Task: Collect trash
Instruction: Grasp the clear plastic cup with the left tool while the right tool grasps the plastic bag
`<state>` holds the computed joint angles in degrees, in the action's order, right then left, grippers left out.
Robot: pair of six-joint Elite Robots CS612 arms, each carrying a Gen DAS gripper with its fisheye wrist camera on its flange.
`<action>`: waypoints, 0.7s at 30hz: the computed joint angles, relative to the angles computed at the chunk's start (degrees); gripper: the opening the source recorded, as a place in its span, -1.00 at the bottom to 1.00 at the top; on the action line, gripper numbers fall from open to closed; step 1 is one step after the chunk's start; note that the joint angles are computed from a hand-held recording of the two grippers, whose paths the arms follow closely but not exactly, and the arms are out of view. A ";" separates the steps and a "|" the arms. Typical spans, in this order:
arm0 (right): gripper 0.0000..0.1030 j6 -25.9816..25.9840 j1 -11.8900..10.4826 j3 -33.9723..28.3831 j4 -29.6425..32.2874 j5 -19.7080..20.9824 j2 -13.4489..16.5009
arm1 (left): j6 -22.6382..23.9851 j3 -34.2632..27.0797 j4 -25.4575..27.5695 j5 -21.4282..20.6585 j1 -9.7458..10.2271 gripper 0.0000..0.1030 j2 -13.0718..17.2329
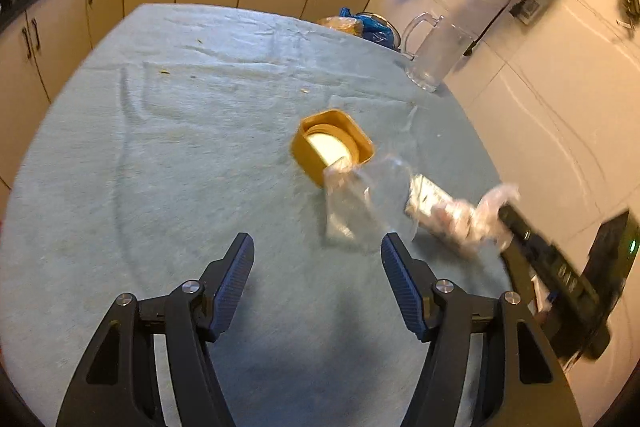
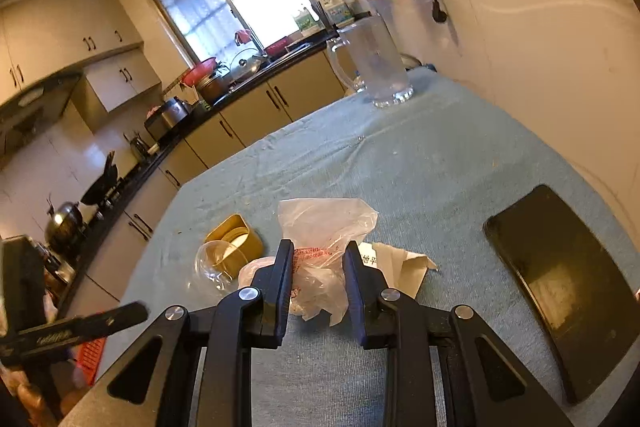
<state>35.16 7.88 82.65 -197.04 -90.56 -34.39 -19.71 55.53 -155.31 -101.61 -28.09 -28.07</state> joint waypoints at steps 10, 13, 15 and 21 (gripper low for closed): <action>-0.48 5.04 -0.84 0.71 -1.16 0.05 0.06 | 6.26 -6.32 3.46 2.27 -2.61 -0.13 1.48; -0.48 6.70 -0.99 1.14 -1.24 -0.85 -0.12 | 8.78 -9.27 7.15 5.18 -3.64 -0.34 2.68; -0.48 7.40 -1.02 1.33 -1.27 -1.60 -0.21 | 9.99 -11.27 9.98 6.97 -4.15 -0.41 3.67; -0.48 7.85 -1.06 1.51 -1.72 -1.20 -0.27 | 11.50 -14.86 14.66 13.79 -5.26 -0.42 5.80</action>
